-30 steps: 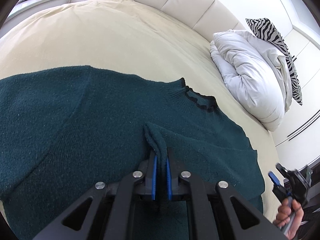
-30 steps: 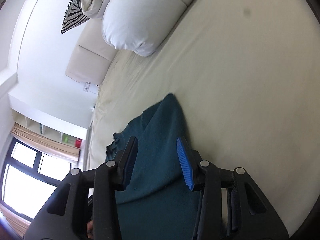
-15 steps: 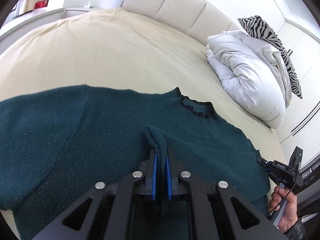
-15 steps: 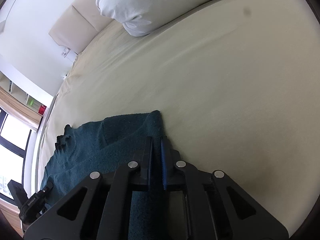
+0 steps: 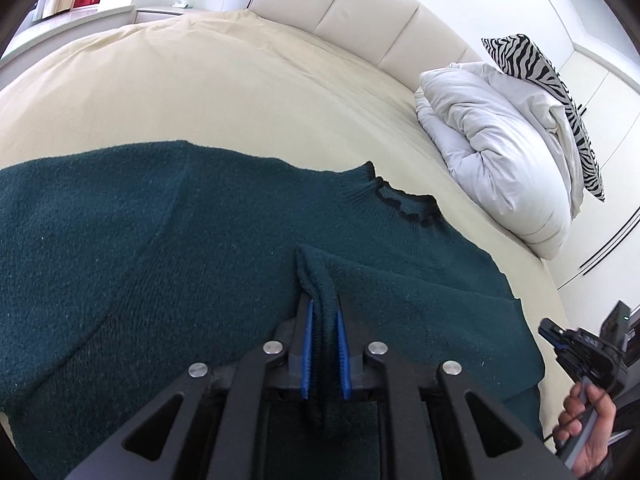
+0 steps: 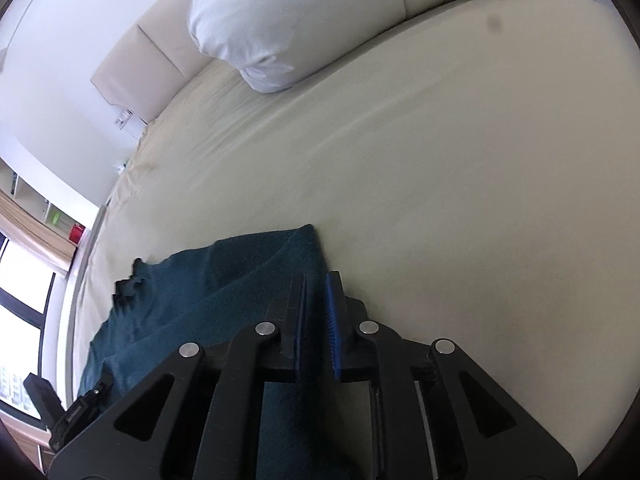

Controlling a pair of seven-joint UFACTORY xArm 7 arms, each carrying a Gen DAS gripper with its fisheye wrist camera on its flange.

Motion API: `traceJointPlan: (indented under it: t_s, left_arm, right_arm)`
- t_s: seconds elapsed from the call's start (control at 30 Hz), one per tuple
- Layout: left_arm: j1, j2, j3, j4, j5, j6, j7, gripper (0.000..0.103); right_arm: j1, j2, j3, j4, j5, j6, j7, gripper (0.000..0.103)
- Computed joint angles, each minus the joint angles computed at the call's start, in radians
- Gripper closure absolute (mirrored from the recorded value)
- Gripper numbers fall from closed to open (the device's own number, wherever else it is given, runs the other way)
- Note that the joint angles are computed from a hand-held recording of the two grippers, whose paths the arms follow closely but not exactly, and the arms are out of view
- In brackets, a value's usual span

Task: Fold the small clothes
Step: 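Fold the held sleeve across the sweater body with the right tool while the left tool grasps the other sleeve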

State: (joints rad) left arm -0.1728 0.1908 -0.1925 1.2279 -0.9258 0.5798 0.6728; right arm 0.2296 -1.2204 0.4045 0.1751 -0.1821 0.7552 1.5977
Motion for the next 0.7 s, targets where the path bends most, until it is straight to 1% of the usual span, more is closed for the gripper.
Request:
traceJointPlan:
  t_s: [0.07,0.13,0.17,0.2,0.23,0.27,0.3,0.33,0.37,0.4,0.43,0.5,0.57,0.6,0.63,0.67,0.7]
  left_arm:
    - [0.000,-0.003,-0.001,-0.004,-0.006,-0.004,0.004,0.089]
    - [0.003,0.000,-0.001,-0.003,-0.017,0.002,0.007,0.088]
    - [0.005,0.002,0.000,0.000,-0.022,0.009,0.005,0.088]
    - [0.007,0.004,0.001,0.003,-0.024,0.019,0.001,0.088]
    - [0.012,0.006,0.003,0.010,-0.026,0.039,-0.004,0.087]
    - [0.019,0.002,0.007,0.016,-0.028,0.067,-0.015,0.085]
    - [0.026,-0.007,0.011,0.014,-0.038,0.080,-0.018,0.076]
    - [0.033,-0.022,0.015,0.005,-0.057,0.086,-0.018,0.059]
    - [0.043,-0.042,0.023,-0.006,-0.081,0.094,-0.019,0.051]
    - [0.052,-0.064,0.035,-0.016,-0.098,0.110,-0.032,0.039]
    - [0.063,-0.089,0.049,-0.030,-0.122,0.131,-0.036,0.035]
    - [0.095,-0.150,0.089,-0.072,-0.202,0.194,0.004,0.033]
    - [0.123,-0.206,0.139,-0.115,-0.218,0.252,0.033,0.033]
    - [0.140,-0.234,0.168,-0.142,-0.222,0.272,0.040,0.033]
    - [0.159,-0.255,0.197,-0.166,-0.229,0.294,0.042,0.033]
    - [0.187,-0.272,0.235,-0.189,-0.241,0.325,0.040,0.033]
    - [0.210,-0.283,0.262,-0.205,-0.245,0.338,0.029,0.033]
  right_arm:
    - [0.028,0.069,0.039,0.066,-0.002,0.018,-0.020,0.092]
    - [0.045,0.130,0.069,0.096,0.002,0.015,-0.017,0.092]
    - [0.056,0.169,0.070,0.103,0.013,0.020,-0.014,0.089]
    - [0.072,0.210,0.057,0.088,0.036,0.006,-0.006,0.088]
    - [0.078,0.208,0.069,0.049,0.028,-0.046,0.017,0.088]
    - [0.076,0.182,0.101,0.027,-0.006,-0.067,0.035,0.088]
    - [0.088,0.170,0.096,0.022,-0.014,-0.064,0.038,0.088]
    - [0.099,0.155,0.086,0.030,-0.007,-0.040,0.052,0.088]
    - [0.105,0.144,0.086,0.050,0.000,0.005,0.070,0.087]
    - [0.103,0.133,0.102,0.080,-0.003,0.058,0.089,0.084]
    - [0.094,0.124,0.130,0.120,-0.025,0.110,0.100,0.085]
    - [0.067,0.139,0.191,0.223,-0.081,0.209,0.096,0.085]
    - [0.030,0.183,0.259,0.338,-0.134,0.287,0.088,0.085]
    - [0.004,0.218,0.298,0.405,-0.159,0.324,0.081,0.083]
    - [-0.017,0.249,0.316,0.455,-0.182,0.341,0.070,0.078]
    - [-0.041,0.285,0.351,0.511,-0.202,0.363,0.067,0.059]
    - [-0.070,0.315,0.391,0.565,-0.225,0.384,0.071,0.030]
